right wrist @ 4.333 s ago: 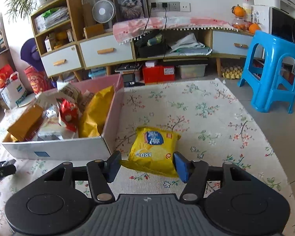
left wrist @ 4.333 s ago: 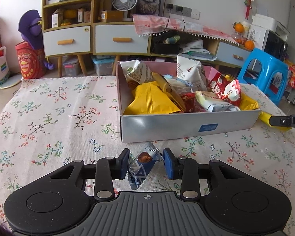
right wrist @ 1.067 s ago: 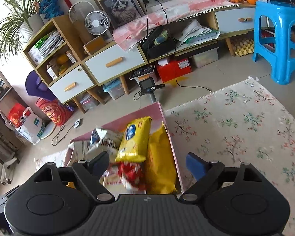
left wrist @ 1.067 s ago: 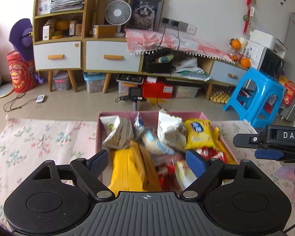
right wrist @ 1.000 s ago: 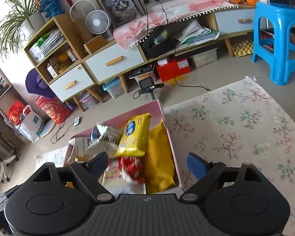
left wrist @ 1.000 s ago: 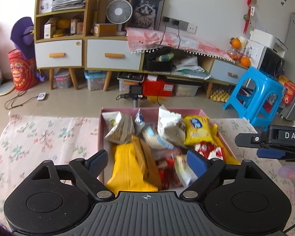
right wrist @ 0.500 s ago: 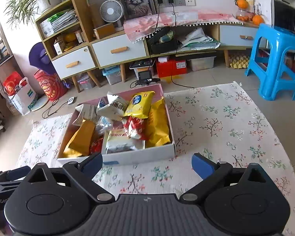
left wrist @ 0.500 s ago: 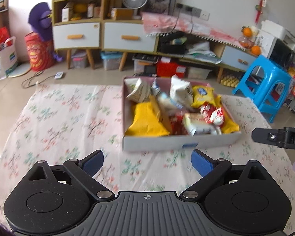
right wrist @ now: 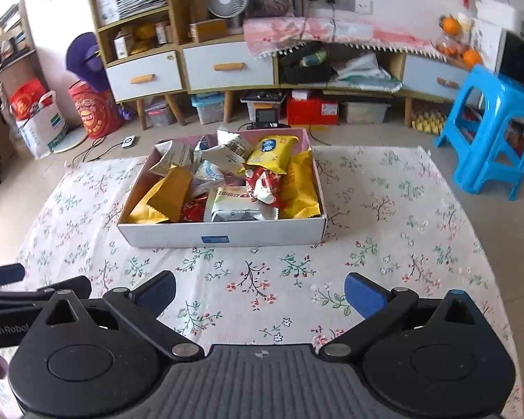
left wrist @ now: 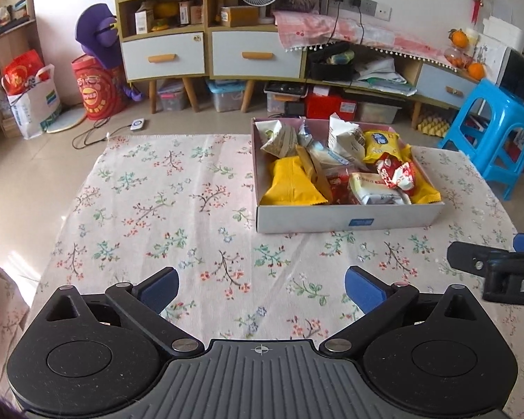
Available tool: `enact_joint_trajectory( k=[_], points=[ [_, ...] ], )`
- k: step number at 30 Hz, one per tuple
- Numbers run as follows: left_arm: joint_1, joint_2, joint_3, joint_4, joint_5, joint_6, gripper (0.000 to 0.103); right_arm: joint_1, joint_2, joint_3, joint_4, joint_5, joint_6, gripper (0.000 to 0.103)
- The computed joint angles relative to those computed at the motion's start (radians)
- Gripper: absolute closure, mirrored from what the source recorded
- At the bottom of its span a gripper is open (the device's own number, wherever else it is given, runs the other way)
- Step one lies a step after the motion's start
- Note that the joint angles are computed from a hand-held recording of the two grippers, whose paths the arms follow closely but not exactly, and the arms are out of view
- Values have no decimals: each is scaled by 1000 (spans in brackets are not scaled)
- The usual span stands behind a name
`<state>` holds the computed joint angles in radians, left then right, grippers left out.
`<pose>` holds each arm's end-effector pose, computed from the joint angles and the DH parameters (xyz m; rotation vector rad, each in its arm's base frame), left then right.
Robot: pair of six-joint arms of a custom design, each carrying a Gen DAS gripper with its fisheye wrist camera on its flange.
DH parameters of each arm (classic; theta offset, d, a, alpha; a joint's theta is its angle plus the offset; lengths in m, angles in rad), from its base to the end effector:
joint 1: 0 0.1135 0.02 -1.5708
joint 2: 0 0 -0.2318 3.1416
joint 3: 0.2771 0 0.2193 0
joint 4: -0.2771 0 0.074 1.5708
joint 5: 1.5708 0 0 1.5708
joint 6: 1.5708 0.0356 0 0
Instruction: Organize snacks
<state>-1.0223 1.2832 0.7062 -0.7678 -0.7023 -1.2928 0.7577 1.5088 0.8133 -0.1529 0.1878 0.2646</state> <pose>0.1168 -0.1471 0.1724 -0.4243 2.3748 0.1041 0.2066 0.1863 0.1740 -0.5056 2.3607 0.2477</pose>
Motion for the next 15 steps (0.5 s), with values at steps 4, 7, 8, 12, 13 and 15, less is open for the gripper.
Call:
enact_joint_trajectory(
  k=[4,7,8,12,13,15],
  points=[
    [-21,-6,-6,-26,-12,-42,1,36,-12,-23,16,52,-30,10],
    [-26,1,-3,-31,-15,-65,1,39,-24,-33,27,51,-28,10],
    [-28,1,-4,-29,-15,-67,1,41,-25,-33,31,52,-27,10],
    [-34,12,4,-26,-23,-68,1,55,-13,-28,39,56,-27,10],
    [-35,15,6,-25,-27,-67,1,58,-11,-27,38,56,-26,10],
    [-35,19,11,-29,-31,-68,1,60,-16,-31,39,52,-23,10]
  ],
)
